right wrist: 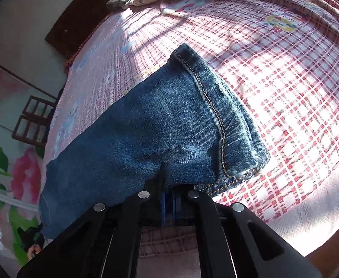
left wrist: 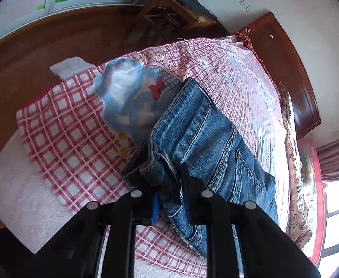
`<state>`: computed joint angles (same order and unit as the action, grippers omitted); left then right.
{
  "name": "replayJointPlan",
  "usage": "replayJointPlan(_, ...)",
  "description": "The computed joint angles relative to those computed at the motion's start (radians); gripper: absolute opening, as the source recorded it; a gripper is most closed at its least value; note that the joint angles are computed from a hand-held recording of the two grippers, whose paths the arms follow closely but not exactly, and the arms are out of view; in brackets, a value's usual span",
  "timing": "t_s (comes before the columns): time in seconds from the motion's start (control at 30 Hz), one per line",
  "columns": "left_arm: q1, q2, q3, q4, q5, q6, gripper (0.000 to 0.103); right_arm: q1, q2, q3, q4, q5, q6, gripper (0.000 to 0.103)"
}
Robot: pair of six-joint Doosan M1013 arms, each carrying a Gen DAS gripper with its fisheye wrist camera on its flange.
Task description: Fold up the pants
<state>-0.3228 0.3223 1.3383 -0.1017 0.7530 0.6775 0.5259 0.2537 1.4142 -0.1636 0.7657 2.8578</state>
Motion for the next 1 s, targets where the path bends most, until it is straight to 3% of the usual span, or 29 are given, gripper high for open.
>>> replayJointPlan(0.03,-0.001,-0.008,-0.001,0.035,0.004,-0.018,0.038,-0.007,-0.014,0.011,0.044,-0.020,0.022,0.015)
replayJointPlan(0.07,-0.003,-0.019,0.003,0.086,0.005,-0.054,0.061,-0.007,-0.014,0.011,0.044,-0.020,0.022,0.030)
replayJointPlan(0.1,-0.009,-0.028,0.000,0.170,0.034,-0.116,0.073,-0.008,-0.022,0.020,0.057,-0.039,0.026,0.046)
replayJointPlan(0.17,-0.019,-0.047,0.000,0.304,0.096,-0.215,0.073,0.000,-0.035,0.024,0.051,-0.045,0.059,0.055)
replayJointPlan(0.23,-0.041,-0.068,0.006,0.423,0.128,-0.288,0.073,0.018,-0.045,0.020,-0.020,0.001,0.135,0.055)
replayJointPlan(0.3,-0.066,-0.075,-0.001,0.459,0.127,-0.254,0.073,0.036,-0.065,0.038,-0.080,-0.006,0.217,0.055)
replayJointPlan(0.37,-0.092,-0.071,-0.013,0.393,0.050,-0.126,0.073,0.051,-0.081,0.060,-0.112,-0.040,0.271,0.055)
replayJointPlan(0.5,-0.167,0.000,-0.100,0.251,-0.086,0.249,0.074,0.069,-0.081,0.068,-0.052,-0.091,0.229,0.055)
replayJointPlan(0.6,-0.206,0.075,-0.195,0.172,-0.118,0.443,0.073,0.080,-0.073,0.063,-0.006,-0.125,0.185,0.055)
replayJointPlan(0.73,-0.201,0.152,-0.302,-0.073,-0.071,0.629,0.073,0.082,-0.072,0.063,0.047,-0.125,0.132,0.055)
replayJointPlan(0.83,-0.176,0.205,-0.361,-0.308,0.020,0.765,0.073,0.080,-0.070,0.068,0.071,-0.112,0.127,0.055)
replayJointPlan(0.87,-0.169,0.228,-0.387,-0.342,0.063,0.760,0.073,0.080,-0.070,0.069,0.071,-0.110,0.132,0.055)
replayJointPlan(0.93,-0.176,0.280,-0.449,-0.252,0.153,0.643,0.073,0.077,-0.069,0.076,0.084,-0.112,0.133,0.055)
replayJointPlan(0.97,-0.169,0.299,-0.461,-0.227,0.188,0.594,0.065,0.077,-0.070,0.079,0.089,-0.114,0.136,0.055)
replayJointPlan(1.0,-0.155,0.301,-0.440,-0.253,0.170,0.561,0.050,0.077,-0.071,0.082,0.093,-0.116,0.134,0.055)
